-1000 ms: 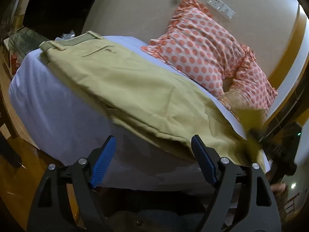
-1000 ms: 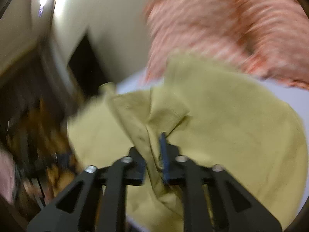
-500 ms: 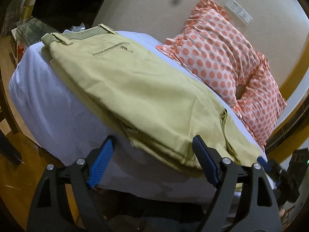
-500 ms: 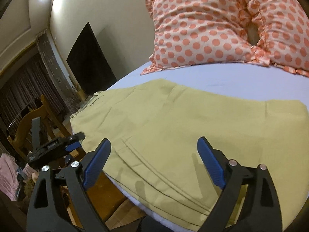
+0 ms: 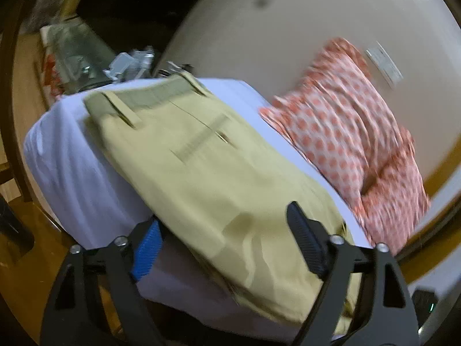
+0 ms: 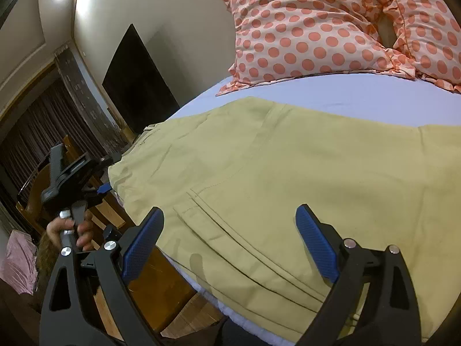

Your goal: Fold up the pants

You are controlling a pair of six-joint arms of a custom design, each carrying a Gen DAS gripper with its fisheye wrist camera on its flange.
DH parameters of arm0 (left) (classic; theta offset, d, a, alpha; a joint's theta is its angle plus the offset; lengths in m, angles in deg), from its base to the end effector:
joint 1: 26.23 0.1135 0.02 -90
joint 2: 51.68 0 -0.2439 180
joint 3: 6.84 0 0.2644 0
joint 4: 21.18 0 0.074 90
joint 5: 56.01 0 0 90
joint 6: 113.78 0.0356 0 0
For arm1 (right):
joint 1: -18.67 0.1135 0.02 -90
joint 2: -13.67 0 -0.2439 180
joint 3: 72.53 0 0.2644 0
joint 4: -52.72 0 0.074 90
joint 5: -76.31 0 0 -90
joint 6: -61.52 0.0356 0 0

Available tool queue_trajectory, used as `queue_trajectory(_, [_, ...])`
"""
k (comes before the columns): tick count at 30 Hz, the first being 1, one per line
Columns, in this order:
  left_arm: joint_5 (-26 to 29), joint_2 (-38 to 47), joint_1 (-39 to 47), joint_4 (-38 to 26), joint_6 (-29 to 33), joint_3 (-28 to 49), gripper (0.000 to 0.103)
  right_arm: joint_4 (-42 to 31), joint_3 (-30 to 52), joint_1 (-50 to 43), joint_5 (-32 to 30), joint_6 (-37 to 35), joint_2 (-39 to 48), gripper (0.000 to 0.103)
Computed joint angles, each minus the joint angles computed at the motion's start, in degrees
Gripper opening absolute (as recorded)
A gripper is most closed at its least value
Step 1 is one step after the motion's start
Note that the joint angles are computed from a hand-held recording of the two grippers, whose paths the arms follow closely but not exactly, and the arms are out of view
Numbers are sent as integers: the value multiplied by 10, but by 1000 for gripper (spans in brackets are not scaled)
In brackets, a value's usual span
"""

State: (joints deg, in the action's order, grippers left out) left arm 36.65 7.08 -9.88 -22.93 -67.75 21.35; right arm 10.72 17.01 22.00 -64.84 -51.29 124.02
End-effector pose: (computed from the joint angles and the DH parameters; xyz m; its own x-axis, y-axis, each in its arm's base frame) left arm 0.2056 0.0586 0.1290 -0.2001 -0.7815 -0.5910 -0.5315 0.5933 -0.6046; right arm 0.3937 0.0507 0.1626 -0.6667 -0.2824 -0.6898 -0.7053 0.5382 0.4614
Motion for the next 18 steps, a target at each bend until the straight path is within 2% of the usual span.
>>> queue_trajectory(1, [18,12,25,7,-1,4,69,-1,0,-1,-2,0,0,95])
queue_trajectory(3, [65,43,79,25,-9,16,41,-3,4,-5,-7,0,2,95])
queue_trajectory(4, [69,51,89,22,-9,24,30,-2,4,-7,-9,1,2,95])
queue_trajectory(5, [64,58,95,11,-4,36,15,-1,4,-10,-12,2,2,95])
queue_trajectory(6, [60,60,93,-7,6,53,13,1,4,-14,-15,5,2,96])
queue_trajectory(8, [1,41,47,-73,35,95,10,10,1,-27,-22,11,-1,96])
queue_trajectory(10, [-78,30,-37,-131,84,159,9,21,0,-43,-28,21,-5,96])
queue_trajectory(12, [-131,49,-123,-161,124,227,9,52,-3,-72,-36,54,-10,96])
queue_trajectory(15, [-210,123,-280,-169,207,336,9,109,-4,-120,-37,118,-14,96])
queue_trajectory(18, [-215,212,-402,-144,292,417,10,159,8,-177,-30,188,-5,96])
